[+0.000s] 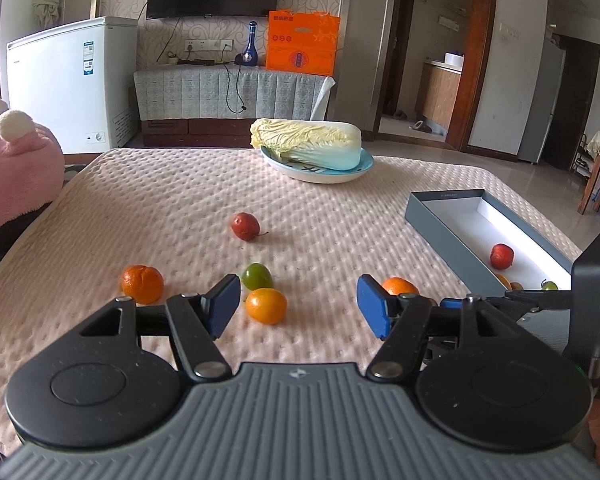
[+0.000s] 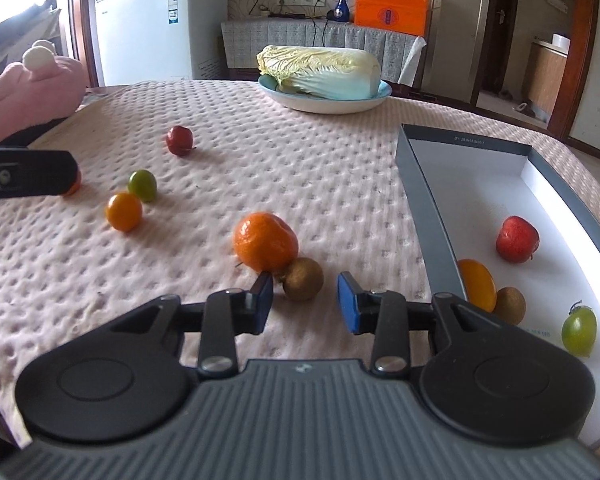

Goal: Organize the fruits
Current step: 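Close the left tool around the mandarin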

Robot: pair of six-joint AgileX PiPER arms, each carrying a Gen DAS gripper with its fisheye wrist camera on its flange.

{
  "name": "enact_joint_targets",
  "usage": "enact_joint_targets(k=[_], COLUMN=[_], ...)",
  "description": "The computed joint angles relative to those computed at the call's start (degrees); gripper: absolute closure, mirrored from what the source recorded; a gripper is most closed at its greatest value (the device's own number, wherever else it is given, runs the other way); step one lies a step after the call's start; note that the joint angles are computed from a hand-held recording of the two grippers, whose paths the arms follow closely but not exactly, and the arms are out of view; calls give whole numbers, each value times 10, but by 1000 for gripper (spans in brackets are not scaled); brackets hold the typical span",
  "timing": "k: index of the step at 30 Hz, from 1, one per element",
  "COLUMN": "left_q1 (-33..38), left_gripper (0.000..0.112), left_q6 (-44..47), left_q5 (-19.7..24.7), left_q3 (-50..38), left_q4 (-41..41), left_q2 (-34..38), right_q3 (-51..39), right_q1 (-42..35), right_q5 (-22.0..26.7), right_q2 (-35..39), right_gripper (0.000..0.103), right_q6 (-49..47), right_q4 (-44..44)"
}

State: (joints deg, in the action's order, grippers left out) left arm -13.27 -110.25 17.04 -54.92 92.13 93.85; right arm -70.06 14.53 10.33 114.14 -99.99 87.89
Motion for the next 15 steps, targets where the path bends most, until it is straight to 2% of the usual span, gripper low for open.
enact_joint_targets(k=[1,4,5,12,15], left_q1=[1,1,1,-13,-22], left_gripper=[42,42,42,42,42], left_q6=[-4,1,3,19,23], left_q5=[-2,-3,-5,-12,-17], left_q3=[2,1,0,-17,-33], left_q4=[4,1,1,4,5], left_q2=[-1,0,2,24,40], right_q3=[2,1,1,0,6], right_q1=[3,11,13,-13,-35], right_q5=[-3,-7,-8,34,70], right_q2=[0,1,1,-12,-25], right_gripper=[66,68,75,75,75], right_q6=[-25,-13,-17,126,155], right_q4=[20,-9,-6,-154,-180])
